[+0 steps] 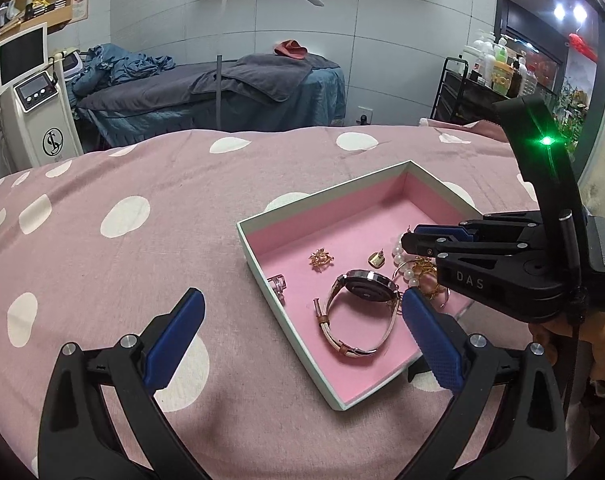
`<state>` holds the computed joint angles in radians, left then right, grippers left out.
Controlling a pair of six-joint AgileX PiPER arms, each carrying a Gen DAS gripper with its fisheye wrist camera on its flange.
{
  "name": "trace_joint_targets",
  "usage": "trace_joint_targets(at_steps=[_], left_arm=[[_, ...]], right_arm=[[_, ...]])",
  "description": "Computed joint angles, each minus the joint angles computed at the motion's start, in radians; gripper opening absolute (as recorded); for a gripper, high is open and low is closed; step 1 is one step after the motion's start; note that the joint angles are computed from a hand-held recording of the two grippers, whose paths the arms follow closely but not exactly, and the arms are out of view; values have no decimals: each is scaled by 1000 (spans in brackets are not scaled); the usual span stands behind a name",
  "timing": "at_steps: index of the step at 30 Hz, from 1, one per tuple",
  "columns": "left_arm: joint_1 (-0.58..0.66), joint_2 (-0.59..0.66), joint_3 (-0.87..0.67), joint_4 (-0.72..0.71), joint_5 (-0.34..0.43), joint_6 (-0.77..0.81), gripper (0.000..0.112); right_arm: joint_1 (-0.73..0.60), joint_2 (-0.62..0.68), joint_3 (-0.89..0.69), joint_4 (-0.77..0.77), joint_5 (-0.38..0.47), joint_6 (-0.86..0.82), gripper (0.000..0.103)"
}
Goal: Organize jewelry
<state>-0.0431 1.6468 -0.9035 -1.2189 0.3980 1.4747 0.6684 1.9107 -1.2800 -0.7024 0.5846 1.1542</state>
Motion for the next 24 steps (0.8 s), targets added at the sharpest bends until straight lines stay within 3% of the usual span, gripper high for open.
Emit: trace_joint_targets(at_steps=[6, 10, 15, 17, 23, 24], left_arm=[[14, -16, 17, -39, 0, 46, 97], [25, -42, 37, -63, 2, 78, 97], [51, -100, 87, -123, 20, 136, 97], [65, -136, 116, -149, 32, 171, 97], [163, -293, 235, -197, 126, 249, 97], [188, -323, 255, -190, 154, 245, 97]], right_arm=[[8, 1, 6, -30, -3, 35, 16], [16, -24, 37, -82, -13, 102, 33], [38, -103, 113, -171, -28, 240, 43], [66, -149, 158, -248, -18, 339, 55], [291, -279, 262, -461, 256, 578, 87], [337, -303, 284, -483, 294, 608, 87]])
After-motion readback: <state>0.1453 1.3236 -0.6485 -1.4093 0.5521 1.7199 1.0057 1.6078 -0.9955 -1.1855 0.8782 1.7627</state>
